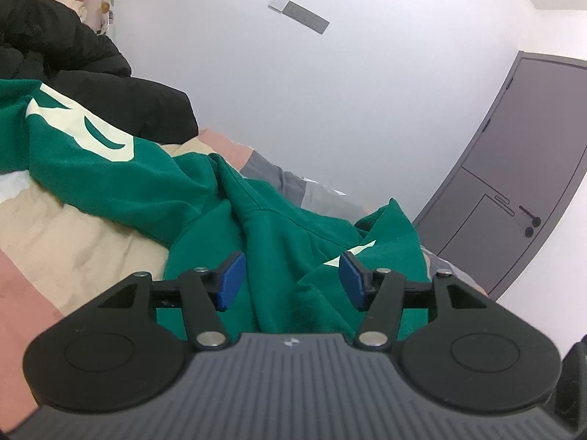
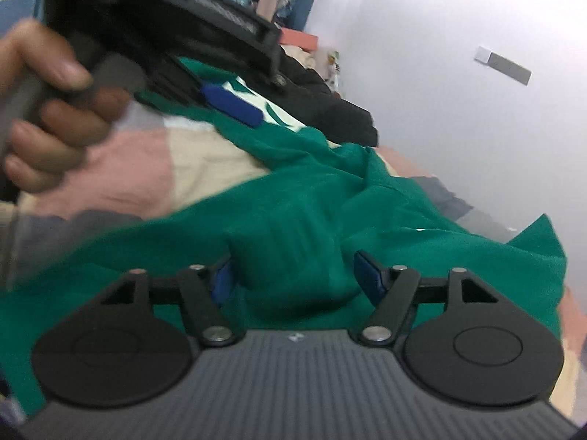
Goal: Fold large clothes
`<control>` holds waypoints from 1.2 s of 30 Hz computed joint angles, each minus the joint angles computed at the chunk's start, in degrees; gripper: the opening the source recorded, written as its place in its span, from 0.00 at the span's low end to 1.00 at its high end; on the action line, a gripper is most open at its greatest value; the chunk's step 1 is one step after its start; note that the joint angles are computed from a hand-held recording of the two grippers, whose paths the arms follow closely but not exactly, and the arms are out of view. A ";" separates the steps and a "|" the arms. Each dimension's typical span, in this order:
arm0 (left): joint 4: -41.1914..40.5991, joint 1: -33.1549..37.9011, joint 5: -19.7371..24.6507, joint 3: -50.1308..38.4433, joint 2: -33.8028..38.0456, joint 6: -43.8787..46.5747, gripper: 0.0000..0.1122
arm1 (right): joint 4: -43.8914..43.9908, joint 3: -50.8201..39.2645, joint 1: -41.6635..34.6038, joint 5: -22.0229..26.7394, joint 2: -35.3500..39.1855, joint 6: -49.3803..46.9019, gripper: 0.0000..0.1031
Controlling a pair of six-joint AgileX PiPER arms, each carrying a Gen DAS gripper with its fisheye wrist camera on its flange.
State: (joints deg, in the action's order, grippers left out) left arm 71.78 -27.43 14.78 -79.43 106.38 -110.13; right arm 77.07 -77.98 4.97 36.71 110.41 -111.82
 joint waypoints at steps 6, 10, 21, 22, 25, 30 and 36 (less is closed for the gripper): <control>-4.03 -0.83 -0.29 -0.96 0.28 3.23 0.58 | -2.62 1.99 -2.04 4.78 -3.13 3.51 0.67; -11.13 -1.30 -1.32 -2.59 1.36 10.23 0.58 | -3.55 0.80 -4.96 8.70 -3.63 10.20 0.67; -40.73 -3.12 5.84 -13.75 10.64 42.77 0.57 | -14.21 -13.39 -6.94 2.41 6.32 44.31 0.67; -42.01 -3.16 6.71 -15.14 11.86 44.38 0.57 | -15.52 -14.71 -6.86 1.94 7.44 47.03 0.67; -44.67 -3.25 9.47 -19.11 15.31 48.16 0.57 | -16.40 -16.71 -6.26 0.49 9.60 50.13 0.57; -48.02 -3.53 16.12 -24.78 19.86 53.11 0.57 | -15.45 -18.86 -4.73 -1.24 12.26 50.16 0.54; -47.84 -3.55 17.21 -24.70 20.34 53.01 0.57 | -24.15 -23.88 -3.46 -1.05 17.25 59.09 0.54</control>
